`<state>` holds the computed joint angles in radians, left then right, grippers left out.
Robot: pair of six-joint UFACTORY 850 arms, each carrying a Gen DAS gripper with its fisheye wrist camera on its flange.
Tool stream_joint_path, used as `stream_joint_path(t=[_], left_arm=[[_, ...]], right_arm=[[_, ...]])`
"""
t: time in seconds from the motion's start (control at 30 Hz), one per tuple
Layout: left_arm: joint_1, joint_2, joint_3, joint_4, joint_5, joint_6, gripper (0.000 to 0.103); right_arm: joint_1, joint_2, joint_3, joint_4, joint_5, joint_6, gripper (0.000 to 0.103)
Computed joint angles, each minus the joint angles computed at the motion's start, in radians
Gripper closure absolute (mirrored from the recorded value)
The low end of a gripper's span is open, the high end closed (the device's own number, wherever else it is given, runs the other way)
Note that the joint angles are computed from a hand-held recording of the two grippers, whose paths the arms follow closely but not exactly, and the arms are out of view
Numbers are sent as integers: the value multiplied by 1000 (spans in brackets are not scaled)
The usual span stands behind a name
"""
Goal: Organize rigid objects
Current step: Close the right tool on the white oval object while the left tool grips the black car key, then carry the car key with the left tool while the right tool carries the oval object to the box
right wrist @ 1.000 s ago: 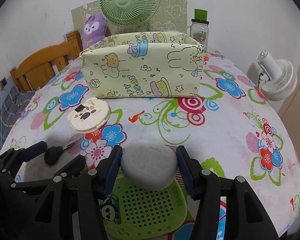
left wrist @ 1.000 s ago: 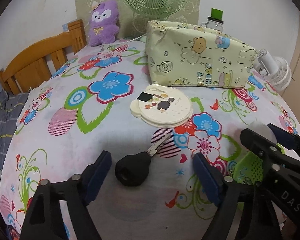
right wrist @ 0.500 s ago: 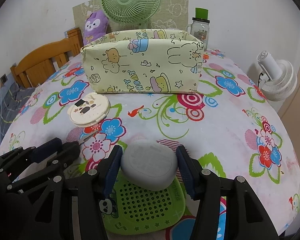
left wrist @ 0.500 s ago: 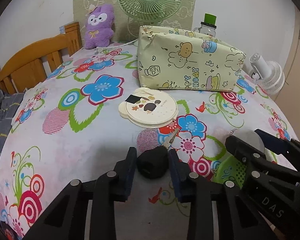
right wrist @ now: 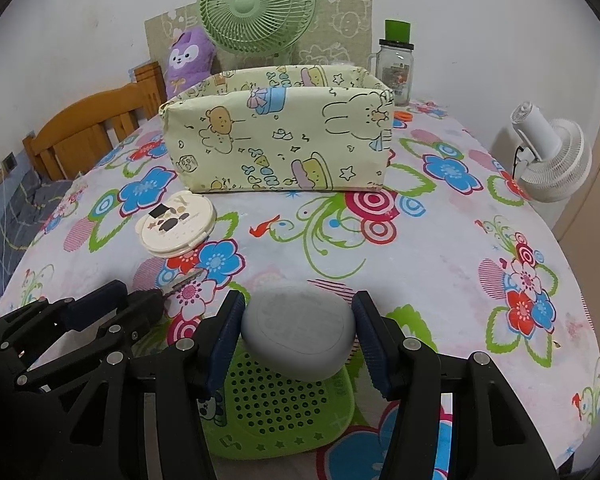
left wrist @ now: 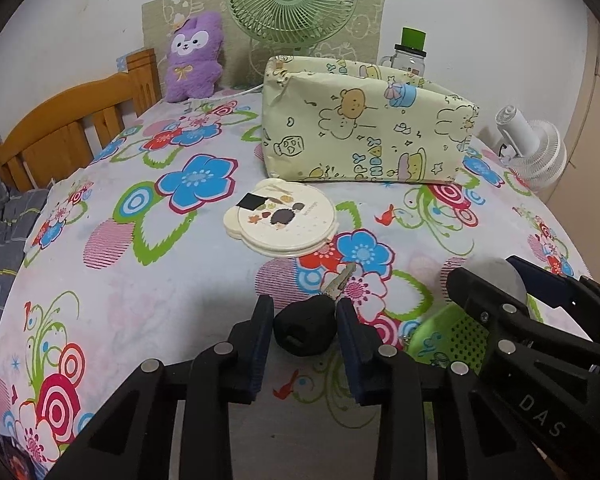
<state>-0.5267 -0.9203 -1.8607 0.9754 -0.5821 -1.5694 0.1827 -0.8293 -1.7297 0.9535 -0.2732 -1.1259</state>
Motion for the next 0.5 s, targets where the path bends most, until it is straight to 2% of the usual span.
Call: stream_joint_path(t=[0.5], left_arm=[[-16, -32, -90, -47, -51, 58, 71]], right_arm=[[-25, 8, -10, 1, -23, 5, 44]])
